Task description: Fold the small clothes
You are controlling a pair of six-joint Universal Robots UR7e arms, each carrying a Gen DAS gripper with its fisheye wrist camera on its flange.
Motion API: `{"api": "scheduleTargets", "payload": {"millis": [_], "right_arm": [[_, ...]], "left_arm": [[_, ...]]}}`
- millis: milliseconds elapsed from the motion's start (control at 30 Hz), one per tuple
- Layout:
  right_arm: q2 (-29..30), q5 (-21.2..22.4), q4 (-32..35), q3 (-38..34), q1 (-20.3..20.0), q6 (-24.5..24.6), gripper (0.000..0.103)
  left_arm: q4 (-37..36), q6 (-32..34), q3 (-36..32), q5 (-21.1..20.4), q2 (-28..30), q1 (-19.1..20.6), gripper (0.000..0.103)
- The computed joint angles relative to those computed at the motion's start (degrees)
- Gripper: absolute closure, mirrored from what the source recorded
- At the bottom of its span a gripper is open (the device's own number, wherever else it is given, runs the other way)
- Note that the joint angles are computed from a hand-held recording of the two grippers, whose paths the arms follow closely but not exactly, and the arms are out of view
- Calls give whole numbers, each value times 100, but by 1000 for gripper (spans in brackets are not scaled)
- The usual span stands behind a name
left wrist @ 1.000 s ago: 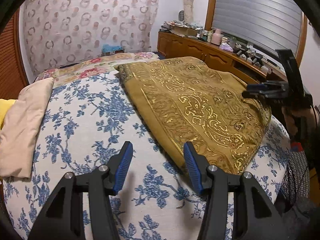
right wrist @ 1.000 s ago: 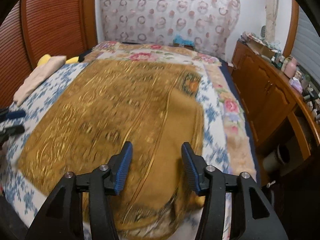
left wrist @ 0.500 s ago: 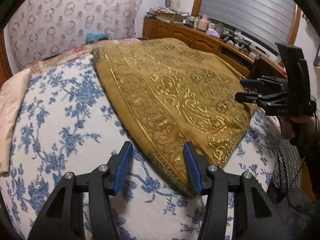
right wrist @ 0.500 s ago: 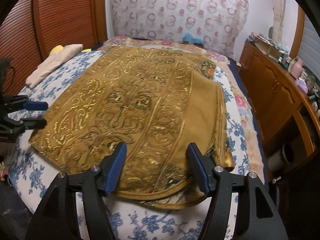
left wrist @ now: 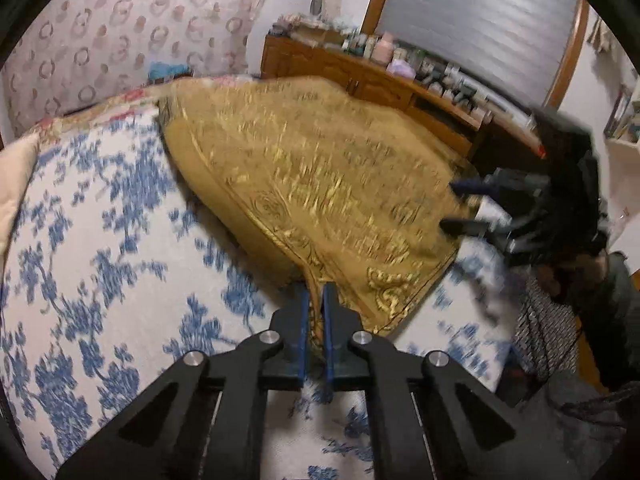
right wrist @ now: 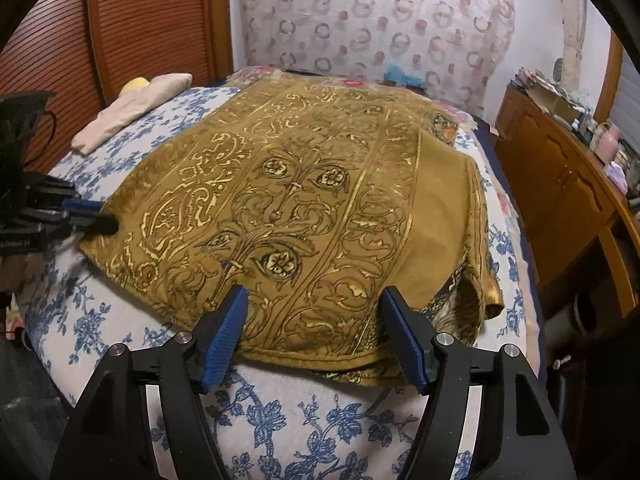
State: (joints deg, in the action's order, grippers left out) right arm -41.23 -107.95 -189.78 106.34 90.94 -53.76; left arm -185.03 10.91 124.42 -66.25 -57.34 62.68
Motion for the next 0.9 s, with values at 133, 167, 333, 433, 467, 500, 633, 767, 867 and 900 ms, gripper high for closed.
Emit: {"api": "scheduleTargets", "payload": {"millis": [133,167,333,433,467,500,633,767,867,900], "right_arm": [[-121,161,99,145,-25,36,28],[-160,211,116,194,-22,21,28],[-284,324,132,388,39,-168,27],[-247,245,73,405,62,-330,27],[-210,189,20,376,60,-370,27],[-164,122,-30,322,55,-388,27],[-29,-73,-378,127,20,-550,27],[-7,-131,-296,-152,-51,-508,29],[4,-71,-164,-290,-123,-497,44],[5,-25,-142,-323,-149,-509,52]], "left_arm": [[-255,102,-14,-44,-141,-128,101],[-301,140,-43,-20,-160,-171,101],[-405,290,-303,26,-128,-211,101],[-476,326,-425,-8,-112,-229,102],[-488,345,-451,-12,-114,-231,102],[-490,367,-489,-11,-106,-233,102],[-547,414,-598,35,-62,-232,102],[-529,435,-738,13,-23,-165,102],[-491,469,-879,-15,38,-91,102],[-470,464,-918,-25,55,-72,102]]}}
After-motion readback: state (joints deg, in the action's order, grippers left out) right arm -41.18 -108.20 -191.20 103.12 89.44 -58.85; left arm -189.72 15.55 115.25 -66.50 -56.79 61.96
